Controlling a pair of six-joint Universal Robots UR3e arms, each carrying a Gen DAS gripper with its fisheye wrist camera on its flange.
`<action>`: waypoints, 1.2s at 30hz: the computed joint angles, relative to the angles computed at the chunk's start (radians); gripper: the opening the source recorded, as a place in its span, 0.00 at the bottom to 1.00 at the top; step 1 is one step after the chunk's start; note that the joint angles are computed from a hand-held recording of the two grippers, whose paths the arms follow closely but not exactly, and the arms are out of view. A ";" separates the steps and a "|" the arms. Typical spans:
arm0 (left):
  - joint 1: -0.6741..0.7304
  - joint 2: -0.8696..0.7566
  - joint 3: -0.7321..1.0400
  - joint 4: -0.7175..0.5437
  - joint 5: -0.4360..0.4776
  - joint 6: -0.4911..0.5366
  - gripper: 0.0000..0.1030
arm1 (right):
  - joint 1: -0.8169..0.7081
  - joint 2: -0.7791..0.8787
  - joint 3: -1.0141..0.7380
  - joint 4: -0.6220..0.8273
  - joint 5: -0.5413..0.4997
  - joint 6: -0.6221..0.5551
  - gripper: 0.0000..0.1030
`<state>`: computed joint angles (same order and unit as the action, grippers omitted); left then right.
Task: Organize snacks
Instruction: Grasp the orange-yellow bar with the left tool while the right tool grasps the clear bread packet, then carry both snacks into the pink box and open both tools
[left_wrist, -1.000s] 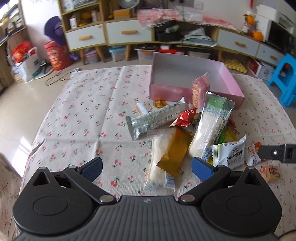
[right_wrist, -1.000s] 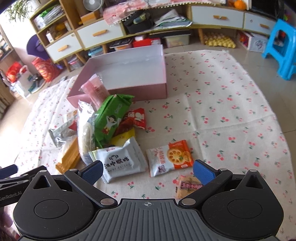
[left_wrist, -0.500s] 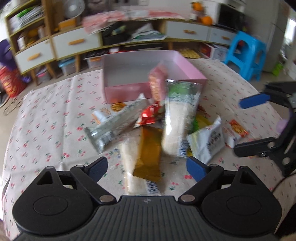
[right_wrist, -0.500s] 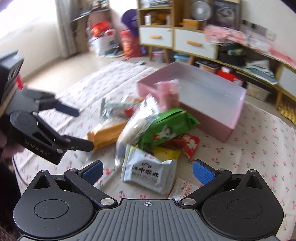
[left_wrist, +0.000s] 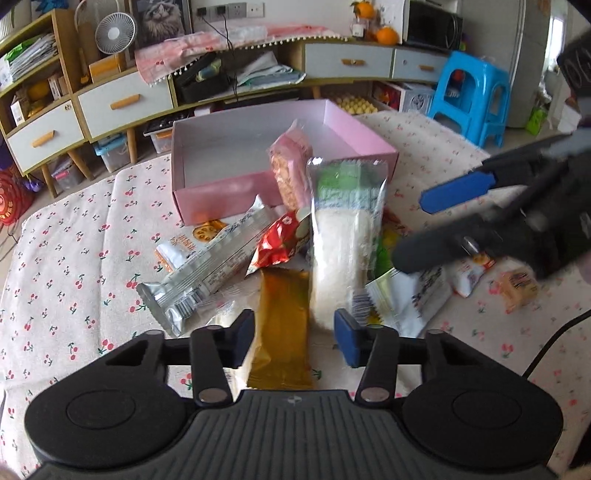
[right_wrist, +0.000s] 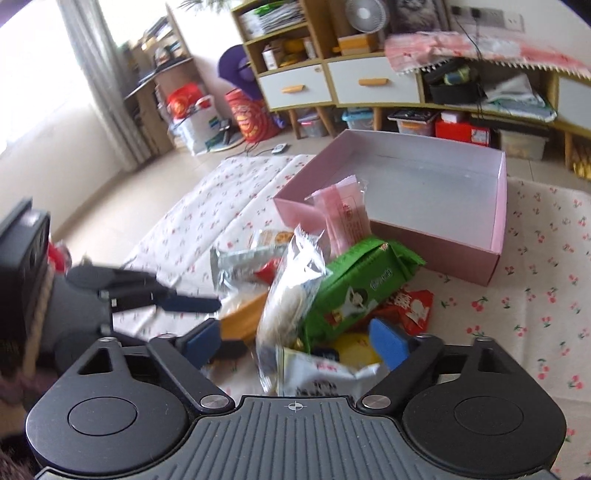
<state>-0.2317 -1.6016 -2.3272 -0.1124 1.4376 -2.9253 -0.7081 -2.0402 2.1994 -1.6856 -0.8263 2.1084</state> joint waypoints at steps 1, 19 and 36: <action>-0.001 -0.005 -0.001 0.004 0.005 0.002 0.42 | 0.022 0.019 0.010 -0.053 -0.002 0.050 0.73; -0.062 0.023 -0.027 -0.007 0.130 0.056 0.26 | 0.128 0.108 0.003 -0.313 -0.046 0.491 0.13; -0.147 -0.059 0.047 -0.036 0.312 0.012 0.28 | 0.070 0.001 -0.030 -0.169 -0.058 0.531 0.13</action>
<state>-0.3787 -1.6605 -2.2804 -0.1479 1.7500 -2.9130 -0.6382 -2.0396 2.1693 -1.8547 -0.8847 2.6394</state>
